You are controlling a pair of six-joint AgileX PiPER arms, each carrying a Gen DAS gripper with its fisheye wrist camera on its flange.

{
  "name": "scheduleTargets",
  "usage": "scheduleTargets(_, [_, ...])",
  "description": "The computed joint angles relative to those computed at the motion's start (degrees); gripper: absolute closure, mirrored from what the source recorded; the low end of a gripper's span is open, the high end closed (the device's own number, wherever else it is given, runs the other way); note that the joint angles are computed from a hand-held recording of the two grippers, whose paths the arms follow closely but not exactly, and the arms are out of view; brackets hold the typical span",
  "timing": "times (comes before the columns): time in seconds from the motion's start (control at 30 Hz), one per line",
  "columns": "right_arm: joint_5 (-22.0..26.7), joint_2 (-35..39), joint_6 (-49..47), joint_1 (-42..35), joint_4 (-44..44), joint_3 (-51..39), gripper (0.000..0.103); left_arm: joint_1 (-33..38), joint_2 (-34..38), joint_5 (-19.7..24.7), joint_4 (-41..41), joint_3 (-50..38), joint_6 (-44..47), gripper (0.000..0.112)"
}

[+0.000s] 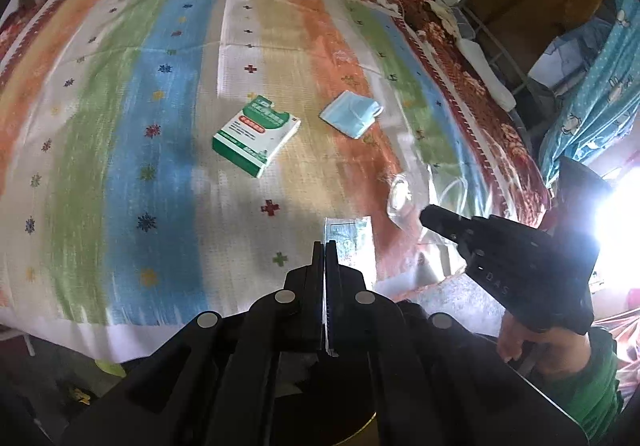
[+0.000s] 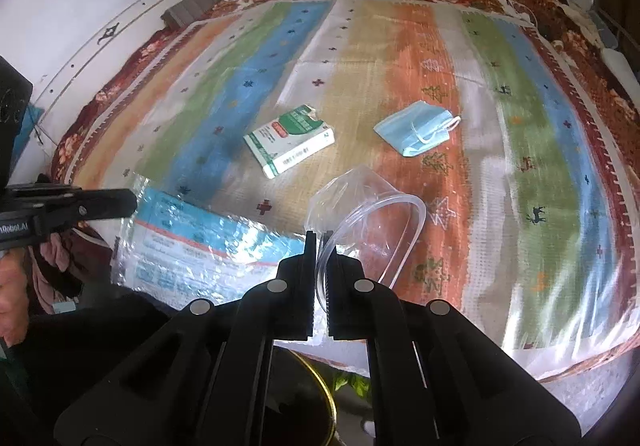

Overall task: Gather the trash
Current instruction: 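Lift the clear plastic pieces and carry both tools over the bin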

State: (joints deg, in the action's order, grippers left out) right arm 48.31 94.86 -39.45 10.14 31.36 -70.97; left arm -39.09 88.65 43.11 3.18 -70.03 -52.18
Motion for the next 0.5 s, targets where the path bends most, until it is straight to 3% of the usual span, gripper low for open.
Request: scheduleTargets(0.5, [-1.08,-14.46,-1.26,1.95,1.81,12.74,0.100,-10.44,-5.78,1.58,9.40,5.01,-13.17,0.112])
